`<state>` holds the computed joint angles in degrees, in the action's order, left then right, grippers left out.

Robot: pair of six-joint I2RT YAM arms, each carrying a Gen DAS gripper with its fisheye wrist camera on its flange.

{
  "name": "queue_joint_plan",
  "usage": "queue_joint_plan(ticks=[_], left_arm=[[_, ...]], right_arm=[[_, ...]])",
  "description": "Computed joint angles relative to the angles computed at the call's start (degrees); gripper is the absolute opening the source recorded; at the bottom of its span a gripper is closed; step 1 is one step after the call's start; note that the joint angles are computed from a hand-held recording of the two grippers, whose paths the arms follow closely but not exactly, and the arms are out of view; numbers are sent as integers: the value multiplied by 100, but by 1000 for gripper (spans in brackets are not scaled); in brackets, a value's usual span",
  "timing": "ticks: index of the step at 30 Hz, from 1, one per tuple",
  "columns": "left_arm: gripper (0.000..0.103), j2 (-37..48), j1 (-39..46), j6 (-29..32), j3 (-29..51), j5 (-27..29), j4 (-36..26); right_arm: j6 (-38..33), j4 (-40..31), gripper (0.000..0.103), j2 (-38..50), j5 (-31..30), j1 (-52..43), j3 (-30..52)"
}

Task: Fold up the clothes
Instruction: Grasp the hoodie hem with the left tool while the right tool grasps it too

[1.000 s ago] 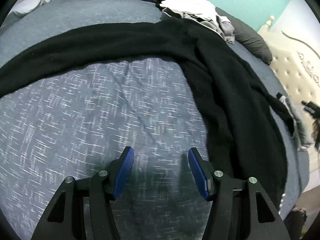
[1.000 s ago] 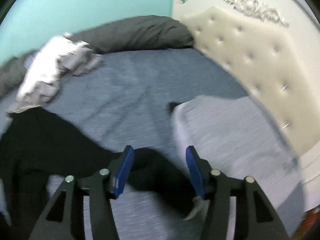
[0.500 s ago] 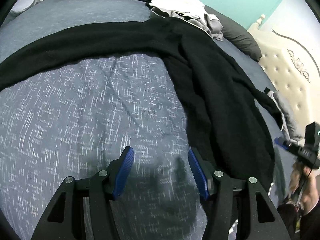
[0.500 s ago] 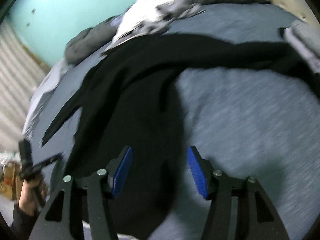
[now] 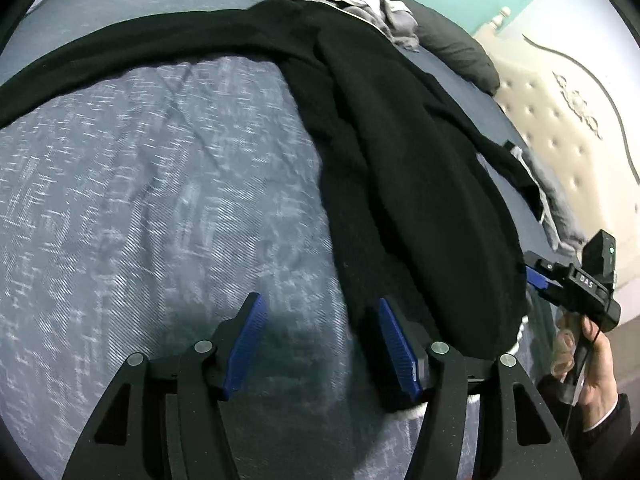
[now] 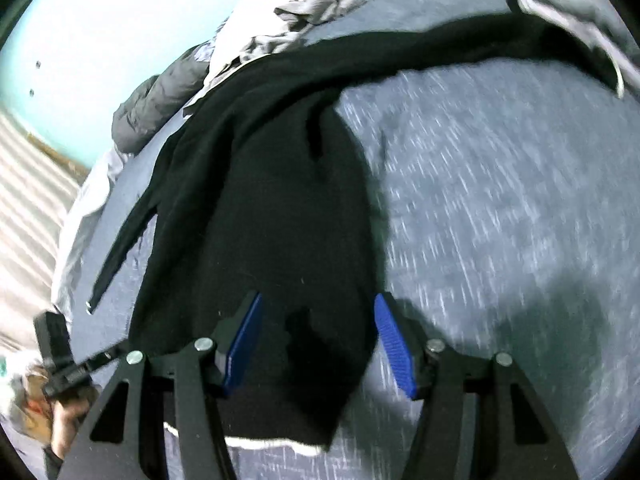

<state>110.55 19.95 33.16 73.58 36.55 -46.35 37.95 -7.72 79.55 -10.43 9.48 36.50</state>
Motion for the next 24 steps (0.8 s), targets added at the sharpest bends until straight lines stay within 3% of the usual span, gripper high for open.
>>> queue_joint_plan(ticks=[10,11,13,16,19,24], left_arm=[[62,-328,-141,-30,-399,221,154],[58,-318,-171,-28,-412,202,163],[32,-297,-232,-42,-440,189,171],[14,-228,-285,-10,-449,224,125],[11,-374,-320,70,-542,176,216],[10,-564,-55,118,-334,429,-98]], right_arm=[[251,725,55,-184,-146,165,-547],[234,747,46,-190,-151,173,-566],[204,777,40,-211,-145,195,-601],[164,812,26,-249,-124,233,-652],[128,830,14,-299,-91,275,-689],[143,848,10,-533,7,295,-775]])
